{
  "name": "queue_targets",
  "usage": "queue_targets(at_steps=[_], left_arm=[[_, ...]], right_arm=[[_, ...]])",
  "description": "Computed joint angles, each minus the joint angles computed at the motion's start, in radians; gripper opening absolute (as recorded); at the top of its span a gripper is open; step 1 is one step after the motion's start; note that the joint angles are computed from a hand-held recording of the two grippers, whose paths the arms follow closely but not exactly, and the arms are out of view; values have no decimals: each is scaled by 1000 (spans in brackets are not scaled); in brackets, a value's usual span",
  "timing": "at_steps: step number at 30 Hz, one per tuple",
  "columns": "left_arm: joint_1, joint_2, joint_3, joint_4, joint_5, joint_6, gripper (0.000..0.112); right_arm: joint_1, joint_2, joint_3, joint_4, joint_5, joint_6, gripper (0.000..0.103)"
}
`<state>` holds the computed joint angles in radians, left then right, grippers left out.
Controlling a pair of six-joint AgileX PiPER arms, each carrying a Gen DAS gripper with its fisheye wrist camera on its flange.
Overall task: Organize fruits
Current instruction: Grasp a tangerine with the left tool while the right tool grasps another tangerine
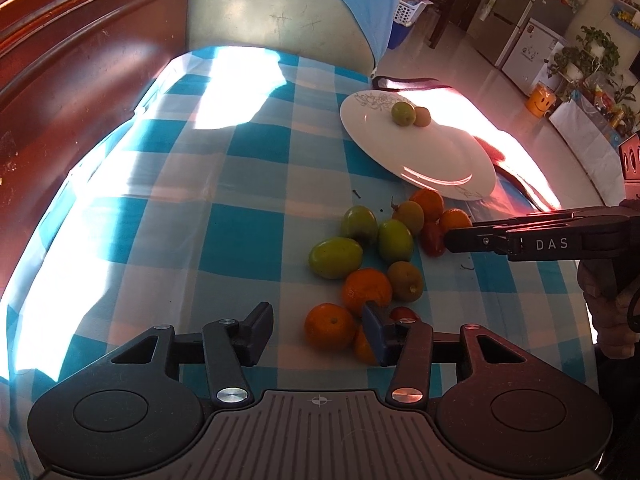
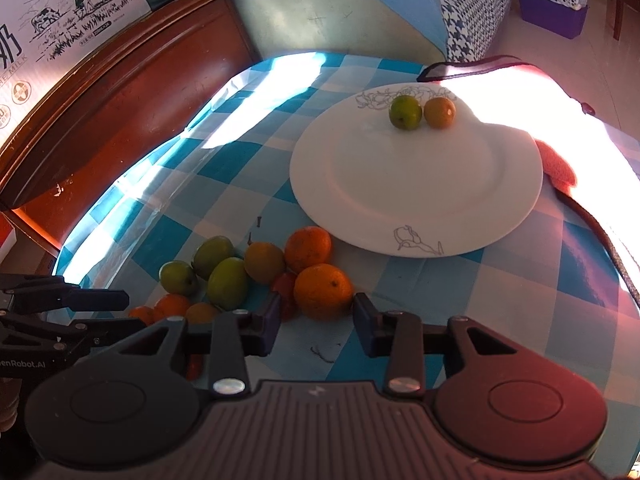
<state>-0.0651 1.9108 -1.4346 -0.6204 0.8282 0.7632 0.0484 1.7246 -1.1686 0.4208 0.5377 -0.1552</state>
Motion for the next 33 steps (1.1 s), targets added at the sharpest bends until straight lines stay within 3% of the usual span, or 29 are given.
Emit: queue_targets(at_steps=[4,13,25,30,33], left_arm=[[-2,6,-8,25,11,-16,46],[-48,-12,34,134,-65,-9,47],[-76,-20,81,113,-151,58,46],[-76,-16,80,102,-166,66,28],[-74,-13,75,100,-162,61,27]], right_arm=[[-6,1,-2,4,9,-6,32],[-9,1,-4,7,14,-1,32],[-5,8,-12,-2,6,35,41],[-3,13,-12,27,0,0,43],[9,14,-16,-9,1,10,33]])
